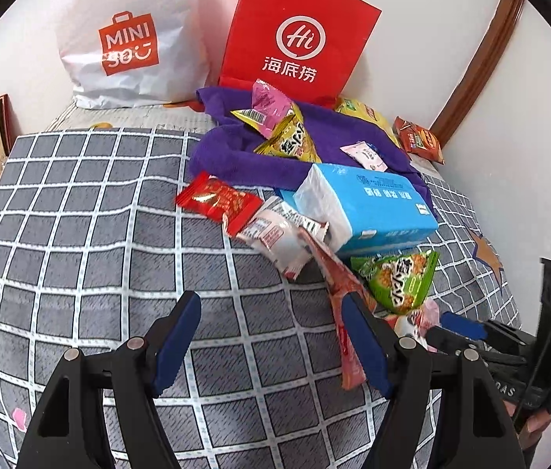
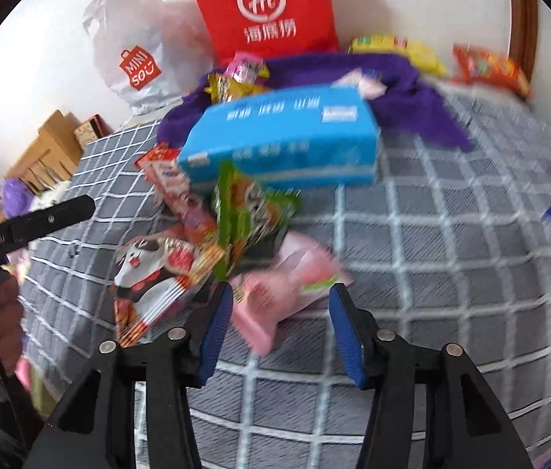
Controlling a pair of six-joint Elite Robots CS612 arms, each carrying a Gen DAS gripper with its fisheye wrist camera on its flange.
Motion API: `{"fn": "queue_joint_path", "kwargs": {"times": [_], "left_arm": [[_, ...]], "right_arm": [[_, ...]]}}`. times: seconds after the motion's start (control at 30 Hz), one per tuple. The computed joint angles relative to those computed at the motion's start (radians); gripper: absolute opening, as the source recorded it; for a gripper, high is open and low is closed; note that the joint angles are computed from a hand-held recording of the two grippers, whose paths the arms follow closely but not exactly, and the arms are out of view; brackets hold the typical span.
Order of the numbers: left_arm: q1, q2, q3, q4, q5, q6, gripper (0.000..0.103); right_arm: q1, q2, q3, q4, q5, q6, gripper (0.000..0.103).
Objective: Organize snacks
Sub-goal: 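Close right gripper on pink peach-print candy while left closes on pink panda bag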
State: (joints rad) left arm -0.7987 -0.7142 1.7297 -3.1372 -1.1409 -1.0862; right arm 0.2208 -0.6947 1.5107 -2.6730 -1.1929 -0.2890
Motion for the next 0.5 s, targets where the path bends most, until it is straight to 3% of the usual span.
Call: {"fn": "queue_joint_path", "kwargs": {"times": [0.27,0.5], "left_arm": [[0.001,-0.001,0.034,-0.055,-0.010,-0.020,0.073],[0.002,0.003,0.035,-0.080,-0.017,-0.009,0.073]], "right_arm": [[0.000,0.034,-0.039,0.018,0.012,0.123,0.051],[0.025,0.056,-0.067,-0.016,-0.064,0.097,0.051]]}}
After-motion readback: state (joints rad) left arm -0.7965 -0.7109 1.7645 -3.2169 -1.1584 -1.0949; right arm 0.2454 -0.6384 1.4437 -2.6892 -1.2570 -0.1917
